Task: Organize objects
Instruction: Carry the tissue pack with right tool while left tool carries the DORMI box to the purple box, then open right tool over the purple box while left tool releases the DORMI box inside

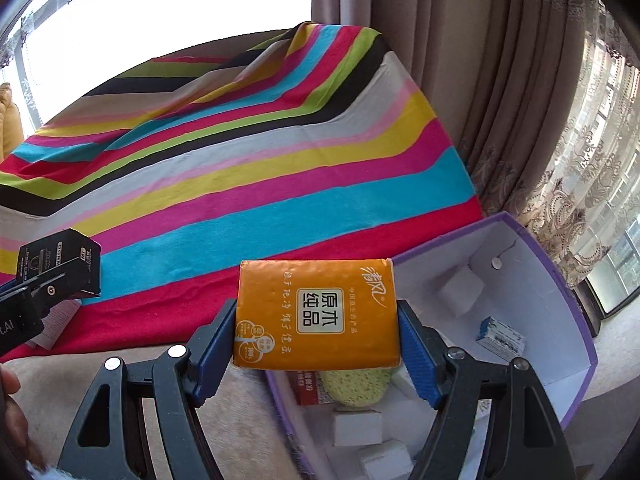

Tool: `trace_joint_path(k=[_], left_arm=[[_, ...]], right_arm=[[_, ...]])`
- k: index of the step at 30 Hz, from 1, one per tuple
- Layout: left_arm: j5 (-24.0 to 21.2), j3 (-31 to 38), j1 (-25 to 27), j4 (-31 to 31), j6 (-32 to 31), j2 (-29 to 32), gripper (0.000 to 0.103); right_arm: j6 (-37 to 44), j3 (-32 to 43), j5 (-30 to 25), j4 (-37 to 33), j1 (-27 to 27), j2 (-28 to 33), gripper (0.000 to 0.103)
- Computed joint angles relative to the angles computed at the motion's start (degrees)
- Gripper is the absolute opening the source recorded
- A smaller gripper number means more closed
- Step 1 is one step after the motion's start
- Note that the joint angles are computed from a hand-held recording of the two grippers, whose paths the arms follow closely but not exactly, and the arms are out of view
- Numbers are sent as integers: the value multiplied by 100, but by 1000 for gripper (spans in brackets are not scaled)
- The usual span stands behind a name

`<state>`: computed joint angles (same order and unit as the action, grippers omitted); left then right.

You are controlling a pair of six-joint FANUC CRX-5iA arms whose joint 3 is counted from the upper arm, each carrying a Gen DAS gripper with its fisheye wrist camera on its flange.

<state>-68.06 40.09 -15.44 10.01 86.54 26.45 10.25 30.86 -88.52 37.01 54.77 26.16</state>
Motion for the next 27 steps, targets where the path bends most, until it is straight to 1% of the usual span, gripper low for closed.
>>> trace_joint_path(k=[10,19,23,25,26,27], left_arm=[[-260,227,-472,433,-830,162,91],[-432,216,-876,987,-1607,247,91],[-470,211,-967,1286,-1837,303,92],[-603,312,-975,1425,-1902,398,94],[-729,457,-974,1443,-1856,499,95],[-761,481,-960,1489,-1825,527,95]], right_arm=[[-807,-1259,-445,-230,-7,-943,76],[-1352,-1791,-832,-104,-39,-1383,76],[-1437,-1863,-964,-42,-44,-1456,76],[-1455,-1862,-1015,-29,-58,-1445,80],[-1459,-1865,-1016,-23,-55,-1446,82],[-1463,-1863,-1014,-18,-57,-1432,83]])
